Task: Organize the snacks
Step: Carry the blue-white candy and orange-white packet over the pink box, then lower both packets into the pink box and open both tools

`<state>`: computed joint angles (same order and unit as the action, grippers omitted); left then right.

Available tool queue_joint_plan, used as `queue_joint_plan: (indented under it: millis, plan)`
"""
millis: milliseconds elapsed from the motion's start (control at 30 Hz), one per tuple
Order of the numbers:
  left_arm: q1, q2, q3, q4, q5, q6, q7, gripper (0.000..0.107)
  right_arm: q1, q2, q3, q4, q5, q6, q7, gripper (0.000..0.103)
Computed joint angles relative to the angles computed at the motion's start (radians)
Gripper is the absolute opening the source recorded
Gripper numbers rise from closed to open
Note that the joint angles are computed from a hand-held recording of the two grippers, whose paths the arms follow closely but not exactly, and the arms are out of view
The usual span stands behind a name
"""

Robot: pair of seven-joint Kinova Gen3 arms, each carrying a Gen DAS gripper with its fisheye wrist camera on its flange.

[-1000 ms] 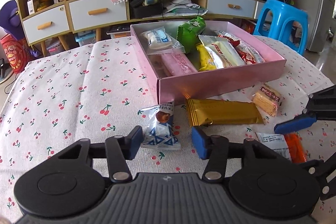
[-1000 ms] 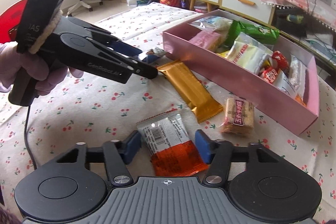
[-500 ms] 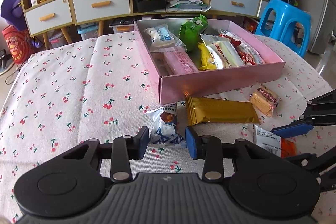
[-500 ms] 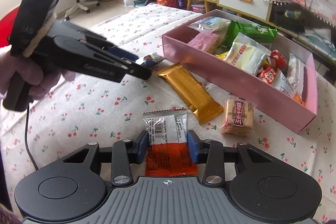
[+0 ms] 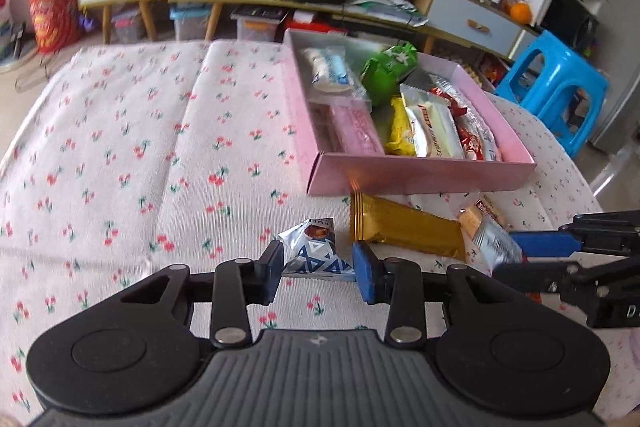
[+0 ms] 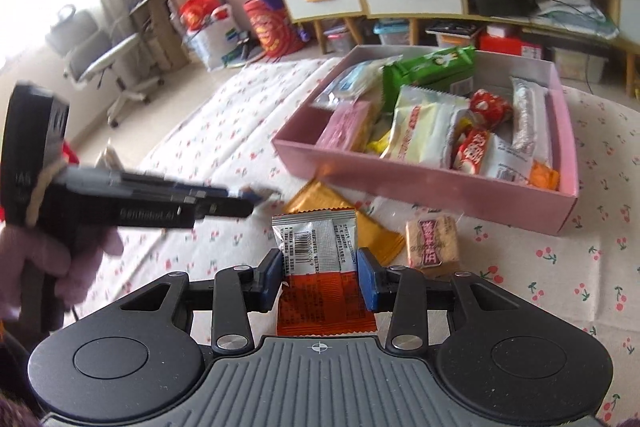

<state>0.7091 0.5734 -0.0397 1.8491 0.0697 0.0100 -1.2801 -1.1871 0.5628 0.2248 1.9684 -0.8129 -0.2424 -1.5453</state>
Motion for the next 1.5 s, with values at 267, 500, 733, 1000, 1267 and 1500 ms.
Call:
queue_joint_plan:
  millis: [267, 500, 733, 1000, 1267, 1500]
  plan:
    - [-0.112, -0.045, 0.122, 0.055, 0.026, -0.083, 0.010, 0.034, 0.035, -0.024, -0.032, 0.019, -0.082, -0.059, -0.021, 0.038]
    - [-0.201, -0.036, 0.227, 0.060, 0.039, -0.180, 0.041, 0.034, 0.179, -0.043, -0.190, 0.060, -0.107, -0.203, -0.136, 0.038]
    - [-0.208, 0.061, 0.264, -0.060, 0.004, -0.191, 0.043, 0.034, 0.253, -0.037, -0.205, 0.021, -0.227, -0.184, -0.061, 0.038]
    - [-0.232, 0.161, 0.310, -0.155, -0.037, -0.218, 0.038, 0.034, 0.352, 0.009, -0.262, -0.001, -0.139, -0.226, -0.185, 0.038]
    - [-0.160, 0.187, 0.234, -0.214, -0.022, -0.176, 0.003, 0.035, 0.351, 0.036, -0.217, -0.009, -0.110, -0.211, -0.222, 0.038]
    - [-0.126, 0.194, 0.193, -0.239, 0.004, -0.133, -0.021, 0.035, 0.351, 0.042, -0.205, -0.005, -0.124, -0.230, -0.213, 0.039]
